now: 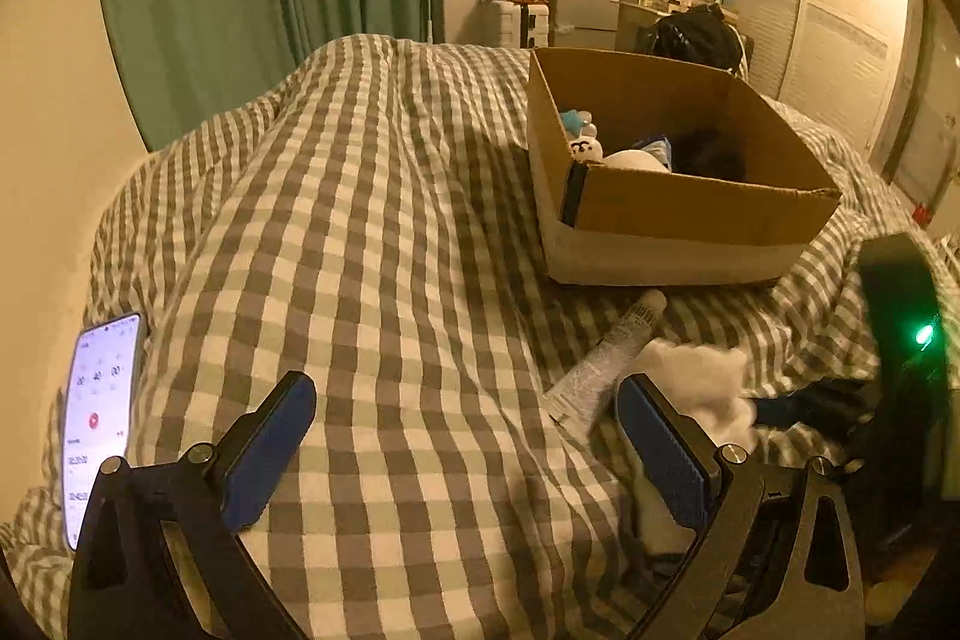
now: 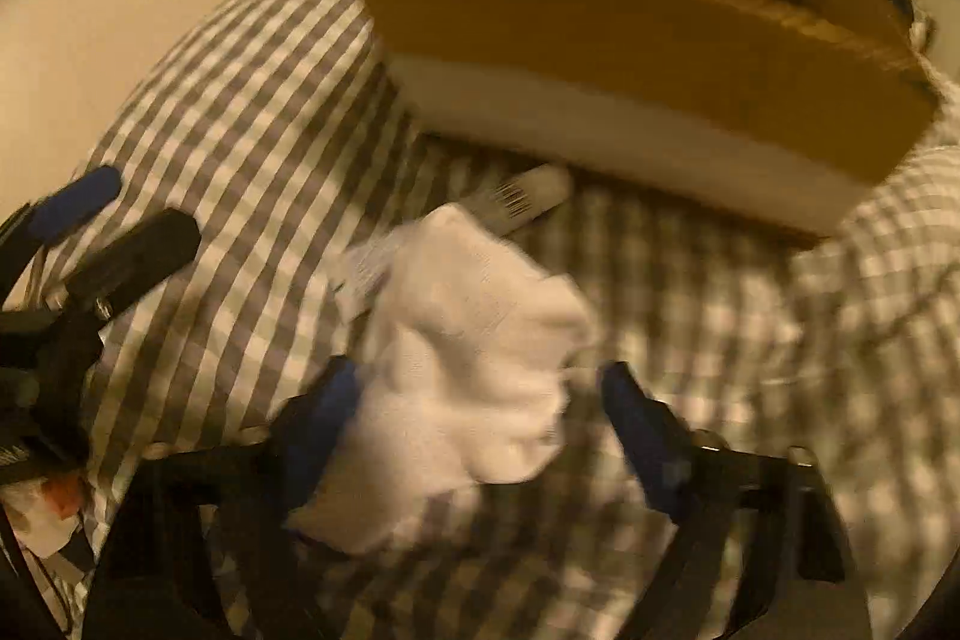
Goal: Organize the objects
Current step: 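Grasp the white sock with the right tool while the left tool grasps the toothpaste tube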
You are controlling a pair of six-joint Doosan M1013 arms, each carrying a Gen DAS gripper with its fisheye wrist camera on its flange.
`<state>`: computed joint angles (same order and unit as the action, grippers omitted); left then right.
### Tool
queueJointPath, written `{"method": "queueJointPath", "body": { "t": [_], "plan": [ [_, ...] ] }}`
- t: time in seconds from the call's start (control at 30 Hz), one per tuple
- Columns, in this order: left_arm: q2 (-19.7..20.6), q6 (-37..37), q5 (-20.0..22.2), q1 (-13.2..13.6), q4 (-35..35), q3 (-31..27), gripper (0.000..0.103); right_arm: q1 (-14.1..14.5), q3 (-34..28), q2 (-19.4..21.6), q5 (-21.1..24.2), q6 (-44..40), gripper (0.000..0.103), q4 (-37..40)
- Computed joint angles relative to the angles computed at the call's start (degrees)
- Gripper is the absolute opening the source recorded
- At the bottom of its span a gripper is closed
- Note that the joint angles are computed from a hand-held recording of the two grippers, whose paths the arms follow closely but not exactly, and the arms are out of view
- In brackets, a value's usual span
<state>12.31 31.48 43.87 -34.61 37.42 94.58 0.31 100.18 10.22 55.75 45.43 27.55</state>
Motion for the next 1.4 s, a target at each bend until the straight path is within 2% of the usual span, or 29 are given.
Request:
{"method": "queueJointPath", "body": {
  "t": [0.07, 0.13, 0.17, 0.3, 0.47, 0.57, 0.73, 0.77, 0.8, 0.83, 0.87, 0.9, 1.03, 1.17, 1.27, 1.4],
  "plan": [
    [-0.07, 1.06, -0.44, 0.16, -1.19, 0.02, 0.103, 0.17, 0.52, -0.05, -0.41, -0.42, 0.058, -0.20],
    [0.17, 2.21, -0.03, 0.11, -2.11, -0.34, 0.103, -0.74, 0.97, -0.81, -0.80, -1.36, 0.043, 1.82],
    [0.38, 3.39, 0.03, 0.13, -3.13, -0.64, 0.103, -1.47, 1.16, -1.32, -1.16, -1.56, 0.043, 3.12],
    [1.66, 8.22, -2.22, 0.42, -8.55, -2.11, 0.103, -3.53, 2.10, -4.36, -8.29, -0.75, 0.042, 1.64],
    [5.81, 13.49, -0.90, 0.26, -13.70, -6.62, 0.103, -7.10, 0.76, -4.91, -7.80, -2.13, 0.042, 5.03],
    [8.51, 14.87, -0.16, -0.03, -13.52, -9.03, 0.103, -7.38, 0.51, -4.94, -9.42, -0.82, 0.042, 3.20],
    [11.78, 19.55, 0.18, -0.57, -12.62, -11.43, 0.100, -8.24, 0.42, -3.94, -7.42, -1.16, 0.042, 4.45],
    [12.10, 20.57, -0.01, -0.60, -13.16, -11.55, 0.091, -8.31, 0.35, -3.73, -7.02, -1.36, 0.042, 4.69],
    [12.65, 22.33, 0.39, -0.48, -14.54, -12.05, 0.076, -8.09, 0.33, -3.50, -7.07, -1.28, 0.042, 4.80],
    [13.09, 23.96, 1.00, -0.28, -16.28, -12.51, 0.067, -8.13, 0.31, -3.43, -6.97, -1.36, 0.042, 4.95],
    [13.67, 25.58, 2.22, -0.08, -18.05, -13.10, 0.048, -8.13, 0.34, -3.41, -6.87, -1.42, 0.042, 5.12],
    [13.84, 26.16, 2.70, -0.06, -18.58, -13.22, 0.040, -8.28, 0.31, -3.32, -6.60, -1.58, 0.042, 5.43],
    [12.77, 27.08, 2.32, -0.61, -18.81, -12.06, 0.030, -8.67, 0.53, -3.39, -6.29, -1.90, 0.042, 6.15],
    [11.96, 25.51, 5.08, -1.66, -17.00, -11.45, 0.021, -7.96, 1.04, -3.83, -7.70, -1.60, 0.042, 4.88],
    [10.55, 24.06, 5.65, -2.10, -16.97, -10.49, 0.019, -7.68, 1.54, -4.31, -8.77, -1.95, 0.042, 4.37],
    [7.59, 22.02, 3.57, -2.51, -17.64, -8.06, 0.019, -7.53, 1.83, -4.76, -9.41, -2.31, 0.042, 4.21]
  ]
}}
